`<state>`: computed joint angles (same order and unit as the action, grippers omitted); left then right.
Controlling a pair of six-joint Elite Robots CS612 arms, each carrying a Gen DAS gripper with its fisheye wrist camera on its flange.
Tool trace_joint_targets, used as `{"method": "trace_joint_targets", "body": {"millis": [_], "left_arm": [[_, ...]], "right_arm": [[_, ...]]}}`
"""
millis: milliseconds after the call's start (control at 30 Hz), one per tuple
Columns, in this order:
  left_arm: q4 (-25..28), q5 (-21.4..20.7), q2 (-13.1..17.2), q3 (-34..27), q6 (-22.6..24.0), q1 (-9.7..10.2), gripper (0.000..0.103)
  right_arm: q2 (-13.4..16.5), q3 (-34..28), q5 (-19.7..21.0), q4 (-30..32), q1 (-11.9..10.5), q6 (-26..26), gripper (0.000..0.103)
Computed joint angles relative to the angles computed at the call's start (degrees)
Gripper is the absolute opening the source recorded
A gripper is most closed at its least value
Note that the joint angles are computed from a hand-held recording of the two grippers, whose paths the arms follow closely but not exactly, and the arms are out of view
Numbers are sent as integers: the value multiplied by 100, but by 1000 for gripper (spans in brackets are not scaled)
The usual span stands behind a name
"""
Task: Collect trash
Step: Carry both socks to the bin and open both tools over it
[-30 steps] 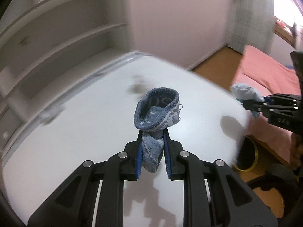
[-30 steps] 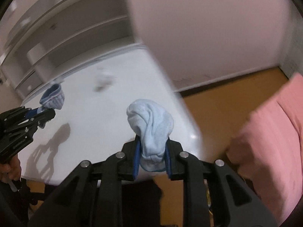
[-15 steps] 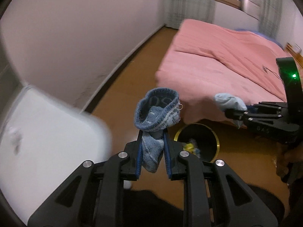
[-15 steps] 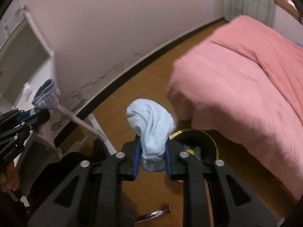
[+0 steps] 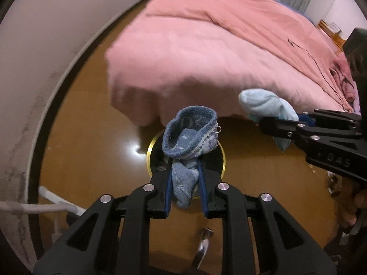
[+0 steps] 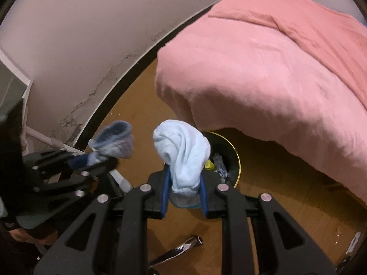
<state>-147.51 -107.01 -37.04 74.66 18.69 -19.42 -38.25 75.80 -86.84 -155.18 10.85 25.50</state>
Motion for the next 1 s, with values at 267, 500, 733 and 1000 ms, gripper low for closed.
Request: {"method": "trace_joint_targets", "body": {"millis": [267,500,733,1000], "left_arm": [[569,44,345,-467,214,-92,38],[697,-98,402,-618,172,-43,56],[377,12,240,-477,-19,45,66],[-266,154,-141,-146,-350,221,74]], "right_arm": [[144,-14,204,-5,-125,152,22],[201,-84,268,53,-152,162,22],[323,-279,321,353,-96,147,22],[488,-596,147,539,20,177,62]]}}
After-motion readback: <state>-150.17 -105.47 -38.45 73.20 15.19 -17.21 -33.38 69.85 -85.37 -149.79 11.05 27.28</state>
